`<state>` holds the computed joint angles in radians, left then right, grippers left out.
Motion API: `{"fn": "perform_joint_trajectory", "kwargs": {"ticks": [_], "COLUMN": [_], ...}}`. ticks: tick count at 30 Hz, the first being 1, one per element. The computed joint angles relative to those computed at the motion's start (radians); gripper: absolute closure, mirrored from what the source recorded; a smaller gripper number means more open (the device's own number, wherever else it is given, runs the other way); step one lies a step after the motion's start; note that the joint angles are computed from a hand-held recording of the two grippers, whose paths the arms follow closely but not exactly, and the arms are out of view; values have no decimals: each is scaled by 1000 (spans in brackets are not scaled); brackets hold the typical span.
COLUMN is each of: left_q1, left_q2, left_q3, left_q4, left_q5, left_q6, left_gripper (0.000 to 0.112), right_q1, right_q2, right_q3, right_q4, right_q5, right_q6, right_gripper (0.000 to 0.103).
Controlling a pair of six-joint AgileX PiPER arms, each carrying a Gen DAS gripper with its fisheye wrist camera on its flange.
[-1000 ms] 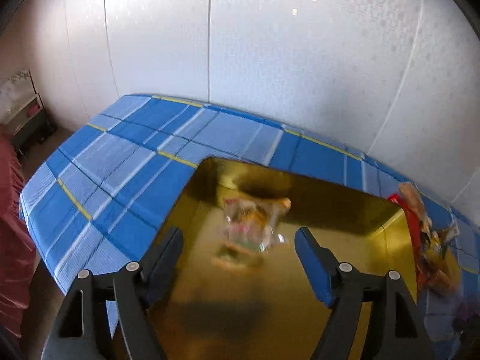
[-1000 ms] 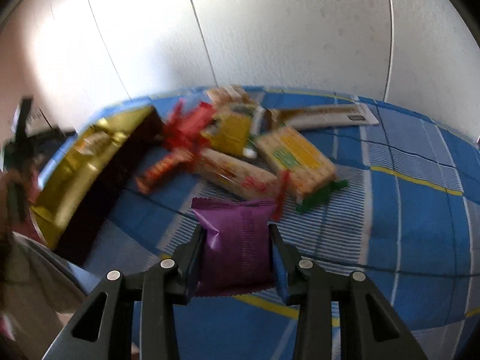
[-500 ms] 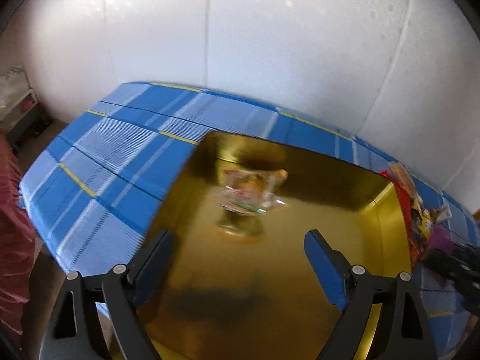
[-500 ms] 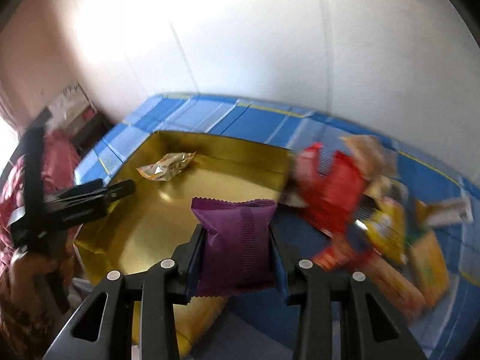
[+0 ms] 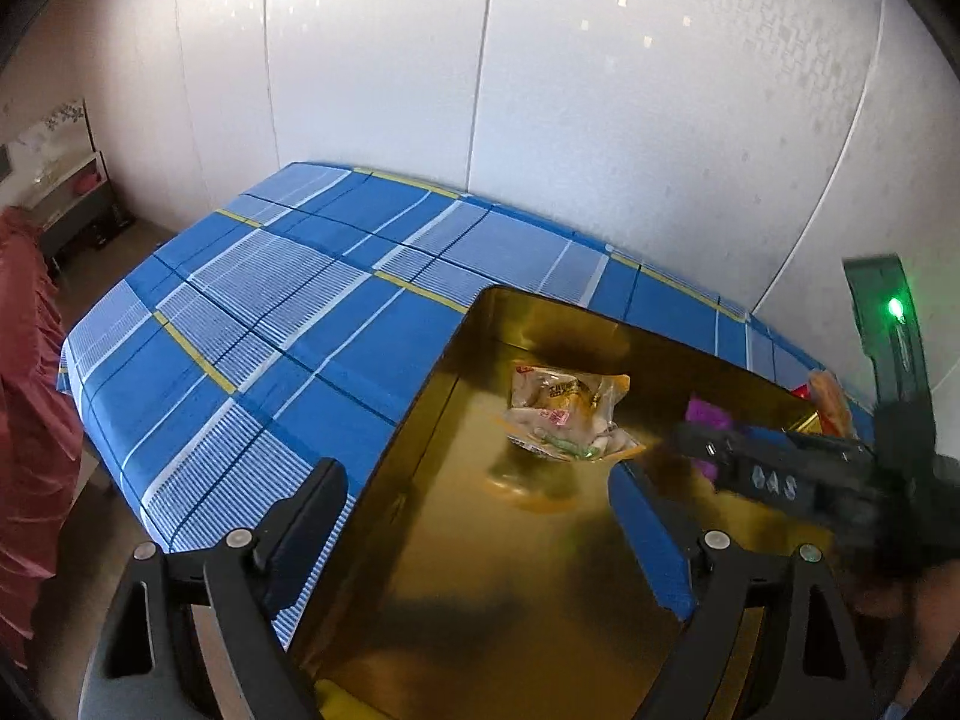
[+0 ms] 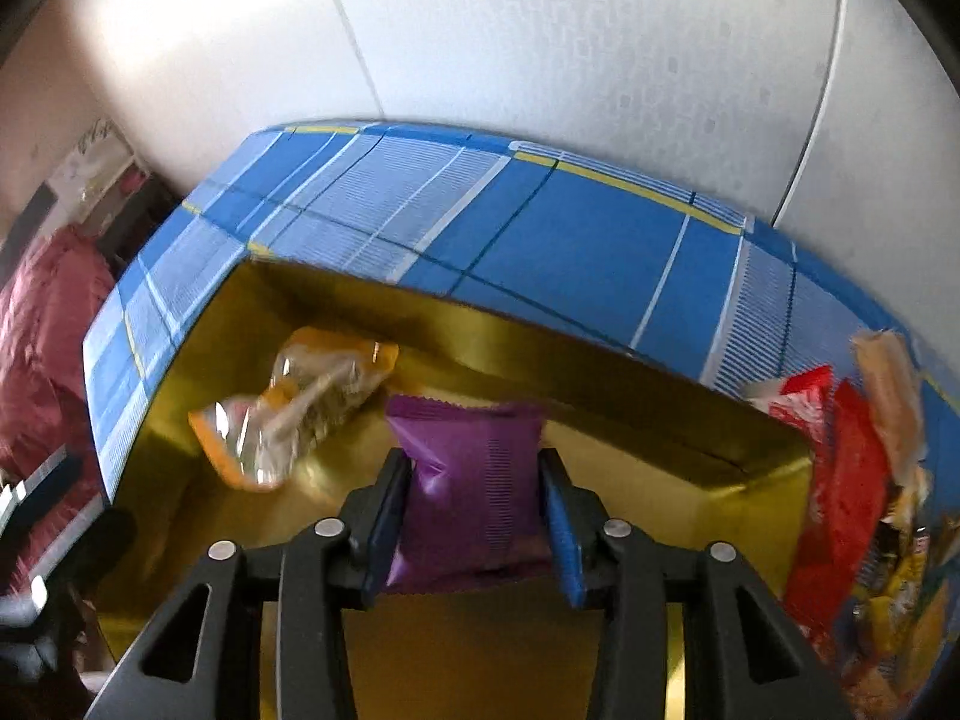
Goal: Organize snacks
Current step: 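Carry both snacks into the gold tray and open both grippers to drop them, then grasp the chipmunk peanut bar with the right gripper while the left grasps a red bar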
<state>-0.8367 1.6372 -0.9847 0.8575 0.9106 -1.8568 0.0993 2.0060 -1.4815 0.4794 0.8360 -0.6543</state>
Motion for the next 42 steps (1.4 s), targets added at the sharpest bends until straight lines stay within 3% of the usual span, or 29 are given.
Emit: {"fn": "perform_joint_trajectory", "kwargs": {"ticks": [5,10,17,27,31,33,36,40,42], "left_q1": [-4,-10,-61,-159,-181,-193,-203,-225,-234], "left_q2": [16,17,80,185,242,274,321,397,412], "left_q3": [-14,-19,-103,-251,-336,-380,-442,-548,-570], "left_q4": [9,26,56,145,143,133,110,88,92], "left_q5": [-1,-47,-43,-43,-55,-61,-64,-8,-5], "left_q6": [-5,-33,10,46,90,120,176,269,287], "left_gripper": [23,21,19,18,17,17,17,17,17], "right_q1": [-47,-172,-401,-691,-702,-696,-678,-659,-681], "right_q2": [-23,-124,-209,-138,-64,-36,-21,-57,-63], "right_q3": [5,102,205,173,107,83,87,168,187], "right_q4": [88,192,261,220,171,161,142,152,183], "right_q5": [35,47,87,108,118,138,128,37,53], "right_q6": [-45,-208,-409,-621,-670,-701,-747,-842,-885], "right_gripper": [57,57,57,57,55,45,41,44,54]}}
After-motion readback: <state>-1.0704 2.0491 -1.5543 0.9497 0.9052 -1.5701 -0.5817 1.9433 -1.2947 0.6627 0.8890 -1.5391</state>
